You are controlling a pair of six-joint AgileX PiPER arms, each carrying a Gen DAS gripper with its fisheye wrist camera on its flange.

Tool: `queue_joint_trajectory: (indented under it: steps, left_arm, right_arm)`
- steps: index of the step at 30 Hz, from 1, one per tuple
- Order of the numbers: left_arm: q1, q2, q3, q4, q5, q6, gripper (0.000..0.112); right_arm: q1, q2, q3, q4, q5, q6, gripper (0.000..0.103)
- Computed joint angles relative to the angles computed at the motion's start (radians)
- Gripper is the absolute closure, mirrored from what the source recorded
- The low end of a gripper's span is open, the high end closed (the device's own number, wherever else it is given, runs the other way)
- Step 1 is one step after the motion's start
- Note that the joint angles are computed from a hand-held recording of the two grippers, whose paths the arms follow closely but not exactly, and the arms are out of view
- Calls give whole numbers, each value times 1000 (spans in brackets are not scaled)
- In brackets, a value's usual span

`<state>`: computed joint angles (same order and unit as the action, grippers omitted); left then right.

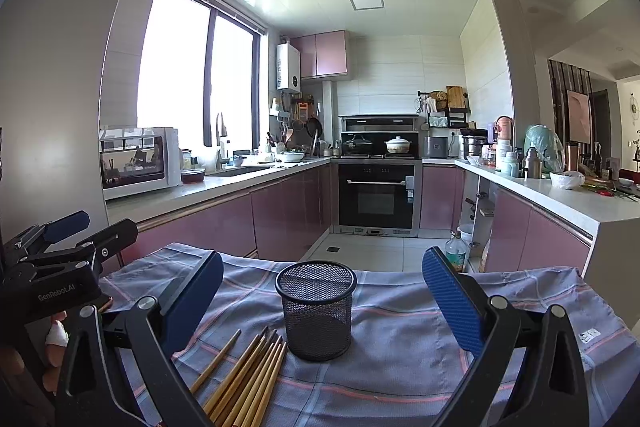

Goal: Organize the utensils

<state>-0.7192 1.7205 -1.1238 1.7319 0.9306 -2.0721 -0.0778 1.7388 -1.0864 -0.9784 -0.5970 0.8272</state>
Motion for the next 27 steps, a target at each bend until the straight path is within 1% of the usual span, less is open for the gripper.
queue_joint_trajectory:
  steps: [27]
  left_arm:
    - [0, 0, 2, 2, -2, -4, 15]
  right_arm:
    - [4, 4, -4, 4, 6, 2, 7]
